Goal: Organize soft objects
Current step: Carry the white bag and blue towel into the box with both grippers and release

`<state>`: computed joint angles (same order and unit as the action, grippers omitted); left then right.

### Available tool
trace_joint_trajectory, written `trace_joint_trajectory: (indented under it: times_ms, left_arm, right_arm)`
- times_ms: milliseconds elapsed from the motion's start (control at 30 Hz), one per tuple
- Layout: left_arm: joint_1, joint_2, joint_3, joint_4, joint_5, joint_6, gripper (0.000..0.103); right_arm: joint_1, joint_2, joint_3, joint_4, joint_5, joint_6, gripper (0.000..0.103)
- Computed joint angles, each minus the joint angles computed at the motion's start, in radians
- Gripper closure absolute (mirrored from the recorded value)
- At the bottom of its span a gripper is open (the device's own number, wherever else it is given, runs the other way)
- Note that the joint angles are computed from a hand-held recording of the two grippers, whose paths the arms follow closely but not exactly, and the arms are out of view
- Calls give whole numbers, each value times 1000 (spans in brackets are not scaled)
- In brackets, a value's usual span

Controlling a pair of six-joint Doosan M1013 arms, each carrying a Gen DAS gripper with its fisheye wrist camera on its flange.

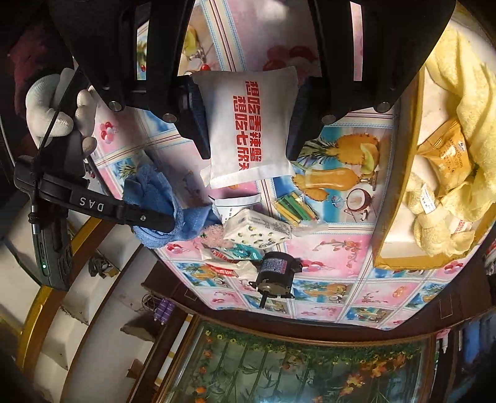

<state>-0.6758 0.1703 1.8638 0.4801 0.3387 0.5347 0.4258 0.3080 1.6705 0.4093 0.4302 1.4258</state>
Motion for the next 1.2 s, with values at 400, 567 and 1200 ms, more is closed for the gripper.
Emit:
trace_joint_trajectory:
  times_ms: [400,567,1200]
  left_arm:
    - [28,-147,150,274,-37,-392,55]
    - [58,-202,208,432,-3,-622,55]
    - [121,-231,265,467,120,-758,55]
  right_arm:
    - [16,-107,71,271,-147,-225,56]
    - [33,-118,67,421,-150,-389,56]
    - [107,-2,-73,668,173,-604,57]
